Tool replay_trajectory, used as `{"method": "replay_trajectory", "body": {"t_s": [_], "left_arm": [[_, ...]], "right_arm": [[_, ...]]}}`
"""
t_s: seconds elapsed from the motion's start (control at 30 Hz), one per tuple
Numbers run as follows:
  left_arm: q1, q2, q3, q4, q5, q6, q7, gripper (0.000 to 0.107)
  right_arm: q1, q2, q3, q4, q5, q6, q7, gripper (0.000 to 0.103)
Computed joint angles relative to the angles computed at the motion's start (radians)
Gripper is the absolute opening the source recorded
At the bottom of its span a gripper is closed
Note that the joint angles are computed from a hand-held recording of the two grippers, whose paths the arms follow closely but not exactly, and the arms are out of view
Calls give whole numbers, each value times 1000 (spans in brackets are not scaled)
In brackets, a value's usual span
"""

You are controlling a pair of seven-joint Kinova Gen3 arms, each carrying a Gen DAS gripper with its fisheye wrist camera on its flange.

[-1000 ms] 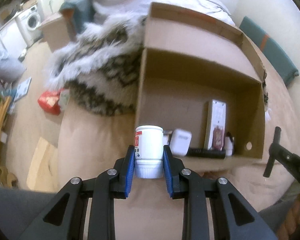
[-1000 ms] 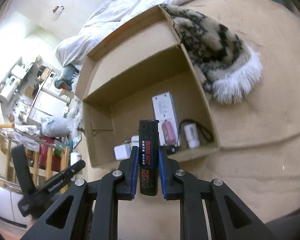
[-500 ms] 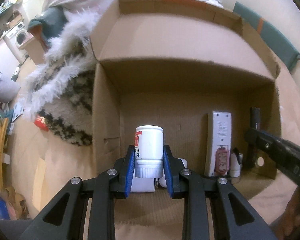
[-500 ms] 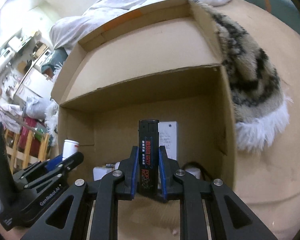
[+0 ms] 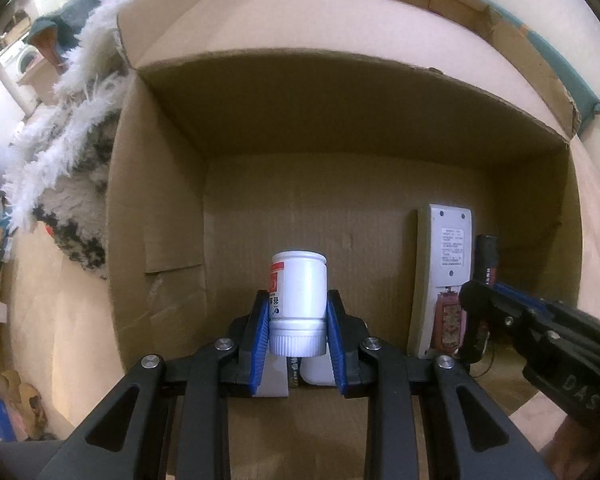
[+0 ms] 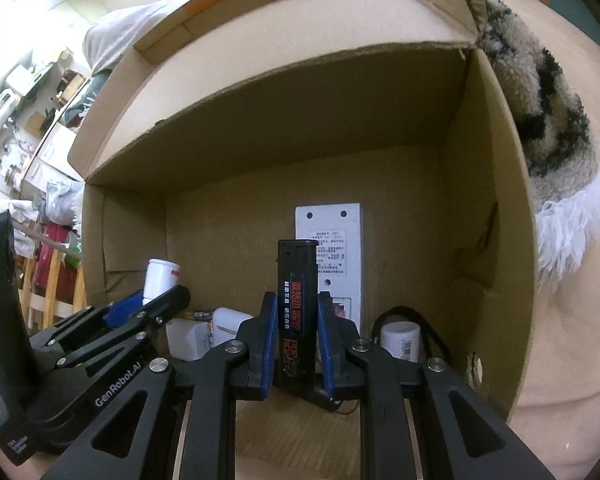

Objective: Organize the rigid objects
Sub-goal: 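Drop pill bottle onto earbud case with left tool while right tool stands lighter by remote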

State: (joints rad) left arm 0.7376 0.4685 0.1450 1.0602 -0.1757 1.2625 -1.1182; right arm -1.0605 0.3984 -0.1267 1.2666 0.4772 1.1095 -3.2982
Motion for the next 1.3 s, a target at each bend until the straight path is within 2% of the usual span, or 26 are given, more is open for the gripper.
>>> {"method": "replay_trajectory", "body": {"t_s": [0.2,0.33,0.53,0.63,0.7,0.77,0.8,0.83,0.87,0.93,1.0,1.1,1.3], "left_arm": [[-23,12,-2,-12,17,9,-7,24],[-24,0,-6,24,20,-14,7,24],[-18,2,-2,36,12,-16,14,24],[-23,-6,4,53,23,-36,18,30],[-33,-14,13,64,39,-50,5,36],[-38,-20,19,65,49,-55,-11,46],[-39,-26,22,70,55,-62,-16,49],[-40,-32,24,74,59,-69,-19,54],[-37,-37,22,77,56,-73,-16,59],[-19,-45,16,78,30,-70,-5,61],[-11,-51,17,68,17,-57,-8,61],[-14,-68,28,57,25,-24,-29,61],[12,-128,18,81,-55,-11,-18,61]], "right_arm": [[18,4,2,6,-17,-18,5,20],[21,9,2,1,-21,-18,21,20],[6,-1,14,12,3,-15,-13,20],[-4,-17,17,33,37,-31,-48,21],[-11,-26,17,44,61,-35,-73,25],[-17,-41,17,66,91,-53,-111,43],[-23,-51,18,82,116,-68,-135,64],[-34,-57,22,92,142,-75,-153,67],[-31,-57,12,87,156,-66,-154,67],[-27,-65,4,98,176,-80,-166,67],[-27,-77,-1,115,195,-94,-196,67],[-28,-84,-10,118,215,-86,-223,76],[-37,-81,-26,100,226,-40,-241,77]]}}
